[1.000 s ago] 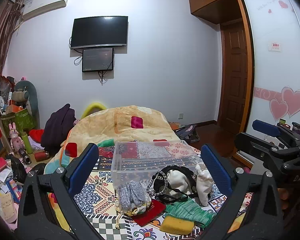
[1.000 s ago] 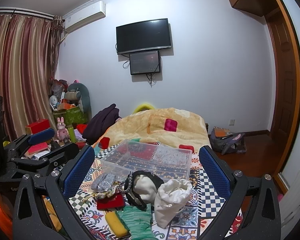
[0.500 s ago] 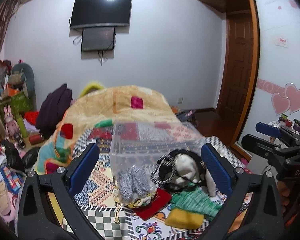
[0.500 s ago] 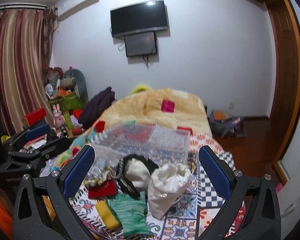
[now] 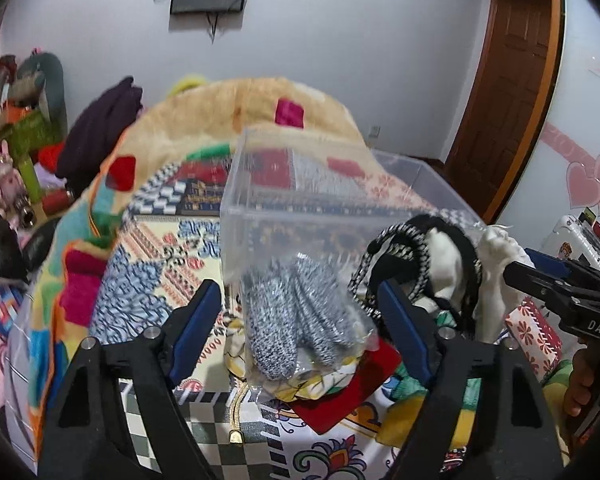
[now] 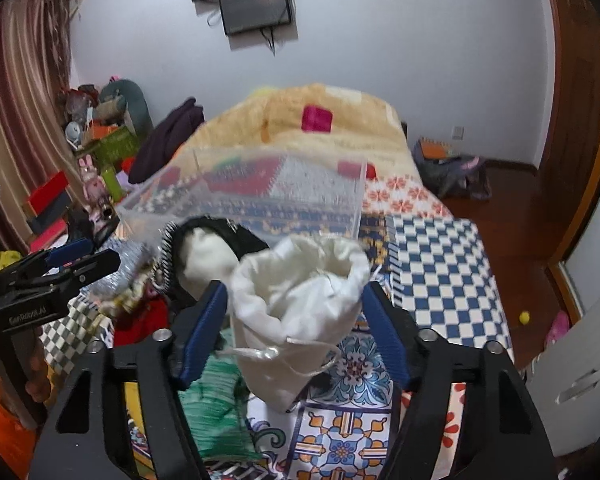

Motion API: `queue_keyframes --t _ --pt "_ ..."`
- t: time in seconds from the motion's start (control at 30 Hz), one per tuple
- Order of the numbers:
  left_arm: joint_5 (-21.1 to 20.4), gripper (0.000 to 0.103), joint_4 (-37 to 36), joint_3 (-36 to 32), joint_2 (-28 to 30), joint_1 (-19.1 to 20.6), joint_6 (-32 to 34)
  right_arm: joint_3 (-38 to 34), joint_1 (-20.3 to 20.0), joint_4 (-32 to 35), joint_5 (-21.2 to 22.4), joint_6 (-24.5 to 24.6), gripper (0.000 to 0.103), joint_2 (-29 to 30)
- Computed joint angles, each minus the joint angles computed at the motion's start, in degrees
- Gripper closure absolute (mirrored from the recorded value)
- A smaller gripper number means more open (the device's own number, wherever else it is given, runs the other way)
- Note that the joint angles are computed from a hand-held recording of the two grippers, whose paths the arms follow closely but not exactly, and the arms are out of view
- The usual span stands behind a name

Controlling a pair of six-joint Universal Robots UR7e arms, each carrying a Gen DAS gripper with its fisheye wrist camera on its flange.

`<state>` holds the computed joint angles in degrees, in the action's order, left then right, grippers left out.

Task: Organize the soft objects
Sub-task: 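Grasp the grey knitted item with the left tool while the right tool grasps the white drawstring pouch, then lift both items over the clear box and open both tools to drop them in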

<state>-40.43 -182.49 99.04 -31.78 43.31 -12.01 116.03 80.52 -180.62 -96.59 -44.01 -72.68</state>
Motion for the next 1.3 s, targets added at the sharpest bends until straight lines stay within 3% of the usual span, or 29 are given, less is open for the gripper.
queue_keyframes --t 0.13,0.2,0.37,0.47,1.0,1.3 --pt "-2.0 0.033 2.8 -0.4 0.0 1.1 -2.0 -1.3 0.0 2.7 -0.9 1.4 0.045 0.7" --pt "-3.1 0.047 4.9 -0.7 0.0 1.8 -3.5 -1.2 0.1 2.7 -1.6 1.2 0.052 0.9" --pt "-3.5 0.065 4.3 -0.1 -0.3 1.8 -4.5 -1.3 0.2 3.6 -2.1 1.0 0.082 1.0" --pt "-3.4 0.073 4.1 0.7 -0.9 1.5 -5.4 -1.3 0.0 3.6 -1.4 1.0 0.09 0.8" --pt "1.8 0.078 -5.4 4.0 -4.0 -4.3 2.4 1.4 1.2 0.0 6.3 0.3 0.093 -4.3" --pt "2.6 0.078 -6.2 -2.2 -3.1 -3.5 9.9 -2.5 3.8 -5.0 5.9 -0.6 0.093 -1.1"
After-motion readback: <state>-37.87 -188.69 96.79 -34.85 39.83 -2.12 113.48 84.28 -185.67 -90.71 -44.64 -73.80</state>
